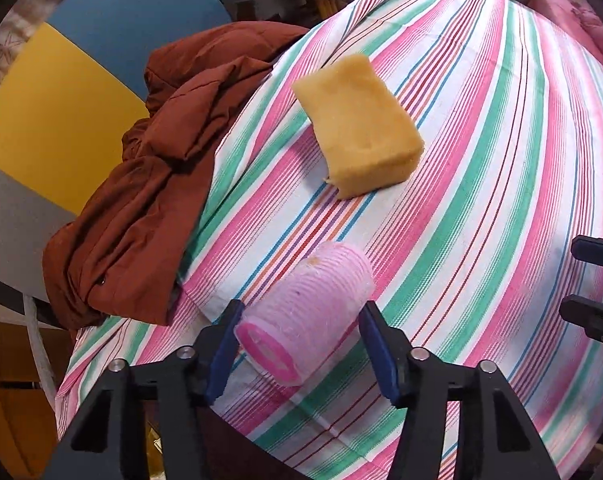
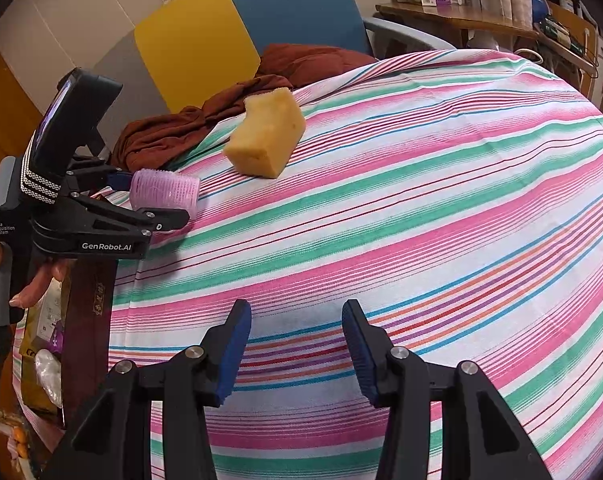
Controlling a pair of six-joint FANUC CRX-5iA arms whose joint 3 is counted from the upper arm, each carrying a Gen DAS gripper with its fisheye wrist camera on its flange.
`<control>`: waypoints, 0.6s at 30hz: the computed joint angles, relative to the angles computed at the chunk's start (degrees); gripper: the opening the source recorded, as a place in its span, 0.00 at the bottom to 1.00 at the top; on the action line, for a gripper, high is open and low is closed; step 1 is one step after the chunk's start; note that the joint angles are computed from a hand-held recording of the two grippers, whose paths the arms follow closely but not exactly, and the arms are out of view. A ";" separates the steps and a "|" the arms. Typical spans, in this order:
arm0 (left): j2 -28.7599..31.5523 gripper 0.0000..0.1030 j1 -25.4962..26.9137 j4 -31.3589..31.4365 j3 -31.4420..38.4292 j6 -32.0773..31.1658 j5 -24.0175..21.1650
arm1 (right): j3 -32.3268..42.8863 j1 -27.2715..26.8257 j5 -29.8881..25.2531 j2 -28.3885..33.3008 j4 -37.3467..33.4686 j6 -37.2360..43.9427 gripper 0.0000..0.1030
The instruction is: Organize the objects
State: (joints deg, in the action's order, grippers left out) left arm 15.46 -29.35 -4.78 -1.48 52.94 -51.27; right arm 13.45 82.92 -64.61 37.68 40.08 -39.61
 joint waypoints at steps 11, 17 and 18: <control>-1.90 0.47 -0.15 -0.08 -2.56 1.21 1.65 | 2.23 -0.03 -2.03 1.12 -0.59 1.59 0.46; -3.82 0.45 -0.53 -1.06 -5.03 1.78 3.59 | 5.24 -0.07 -5.23 2.60 -1.51 4.61 0.46; -4.27 0.44 -0.55 -1.13 -5.63 1.88 4.09 | 5.66 -0.07 -5.75 2.81 -1.61 5.07 0.46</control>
State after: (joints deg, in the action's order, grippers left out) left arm 11.20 -29.89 -5.91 -7.10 54.81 -47.17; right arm 19.11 82.85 -70.36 40.48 38.48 -34.54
